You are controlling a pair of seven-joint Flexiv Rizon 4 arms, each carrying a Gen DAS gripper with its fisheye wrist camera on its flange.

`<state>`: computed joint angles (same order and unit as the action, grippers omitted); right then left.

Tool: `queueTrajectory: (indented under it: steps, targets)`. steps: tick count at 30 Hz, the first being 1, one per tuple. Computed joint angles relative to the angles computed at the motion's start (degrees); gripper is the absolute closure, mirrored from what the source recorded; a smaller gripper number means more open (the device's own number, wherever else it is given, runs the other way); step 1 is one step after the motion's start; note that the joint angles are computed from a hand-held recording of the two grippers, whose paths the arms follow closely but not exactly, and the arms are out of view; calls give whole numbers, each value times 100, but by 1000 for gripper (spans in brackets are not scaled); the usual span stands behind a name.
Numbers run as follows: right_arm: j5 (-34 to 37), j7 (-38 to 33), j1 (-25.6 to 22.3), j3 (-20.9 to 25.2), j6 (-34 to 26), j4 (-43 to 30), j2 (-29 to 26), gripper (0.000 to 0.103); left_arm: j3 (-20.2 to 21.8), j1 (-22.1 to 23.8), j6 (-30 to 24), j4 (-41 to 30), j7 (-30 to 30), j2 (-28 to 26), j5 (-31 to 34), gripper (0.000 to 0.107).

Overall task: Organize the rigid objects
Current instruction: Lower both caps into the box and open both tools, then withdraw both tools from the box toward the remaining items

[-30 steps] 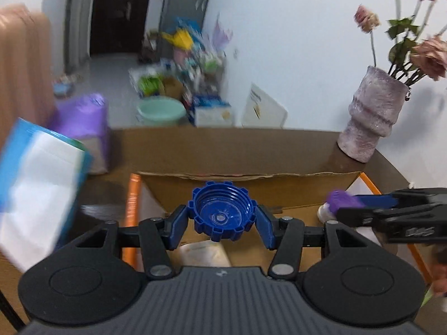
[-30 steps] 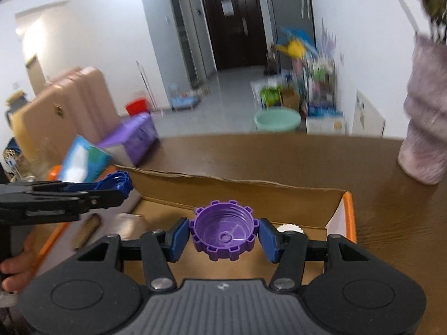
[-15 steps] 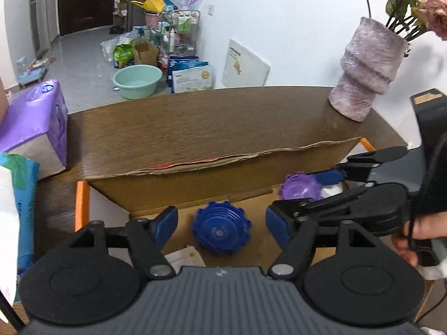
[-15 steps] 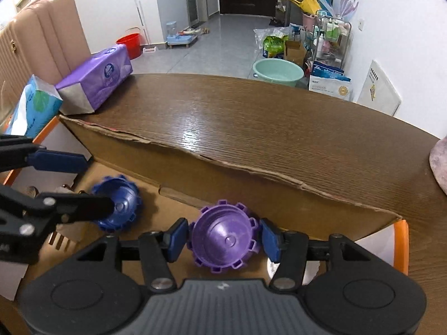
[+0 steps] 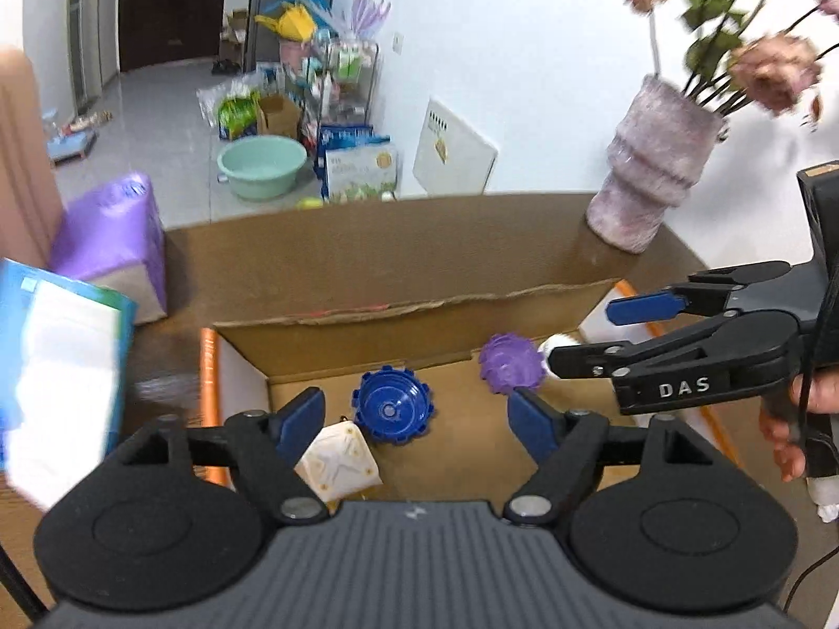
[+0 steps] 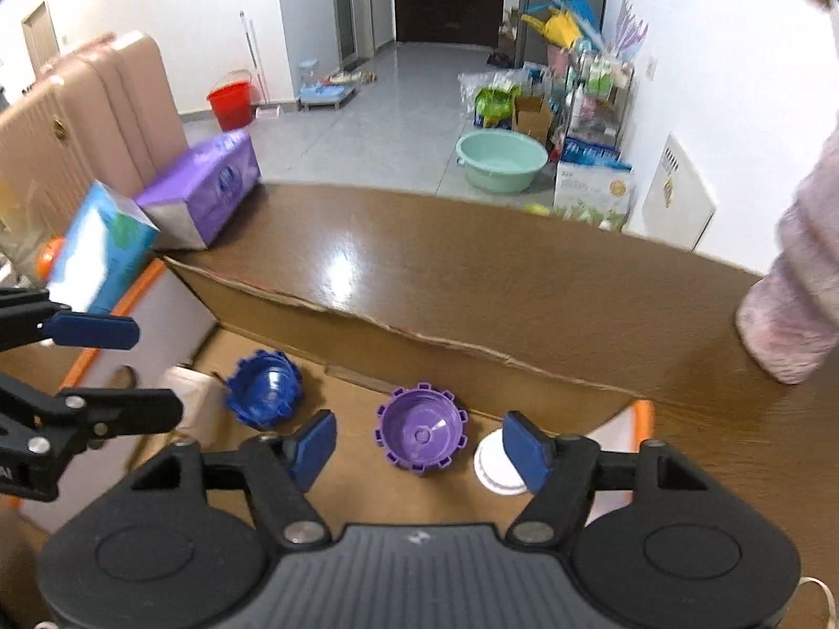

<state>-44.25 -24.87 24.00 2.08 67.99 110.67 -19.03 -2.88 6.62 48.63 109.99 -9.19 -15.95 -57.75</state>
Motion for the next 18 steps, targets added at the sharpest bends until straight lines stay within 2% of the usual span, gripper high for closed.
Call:
queueTrajectory:
  steps: [4,10,13,15,18]
  targets:
    - [-362,365,100,110,-250,310,616,28,150,-15,24,454,465,668,-407,23]
    - [-903,966,-16,614,-661,746,1499,23,587,-223,42,1111,1022,1638,-1104,13]
    - [-1733,1853,-202,780,-394,1086,1906,15,856,-268,-168,1436,1058,2070,-1437,7]
    - [-2153,2416,-317,923,-347,1268,2120,15,957,-355,-12,1731,1327,2381,-1757,4]
    - [-2621,3092,-431,1140,-364,1526,2440,15,1019,-548,405,2157,2037,2846,-2451,4]
